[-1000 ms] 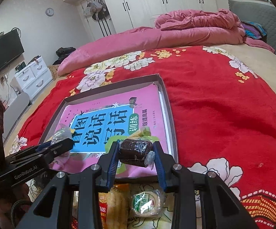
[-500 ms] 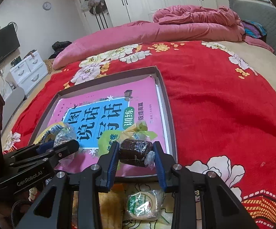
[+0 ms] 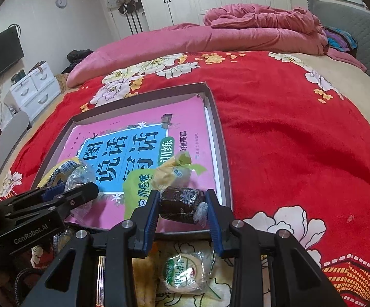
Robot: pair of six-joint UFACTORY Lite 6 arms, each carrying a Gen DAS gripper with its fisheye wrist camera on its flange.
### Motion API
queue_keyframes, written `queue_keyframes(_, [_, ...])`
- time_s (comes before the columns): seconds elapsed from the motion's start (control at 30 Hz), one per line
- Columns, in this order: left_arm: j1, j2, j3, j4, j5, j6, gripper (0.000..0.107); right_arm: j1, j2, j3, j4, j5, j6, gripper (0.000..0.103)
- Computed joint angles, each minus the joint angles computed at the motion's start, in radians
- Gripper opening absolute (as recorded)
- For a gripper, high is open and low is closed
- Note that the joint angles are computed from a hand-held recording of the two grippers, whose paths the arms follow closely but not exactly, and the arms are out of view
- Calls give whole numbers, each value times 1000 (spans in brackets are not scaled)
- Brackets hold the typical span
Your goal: Organize snacks
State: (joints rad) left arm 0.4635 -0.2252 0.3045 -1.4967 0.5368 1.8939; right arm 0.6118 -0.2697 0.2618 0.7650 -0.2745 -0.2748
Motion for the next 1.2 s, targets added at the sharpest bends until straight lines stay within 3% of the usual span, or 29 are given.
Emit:
queue_keyframes(1.0, [20,29,14,10,22,-10,40,-2,-22,-15,-26,8,19,37])
queue_keyframes(1.2, [37,27,19,35,39,-28,47,-18,-31,-23,-68,11,58,37])
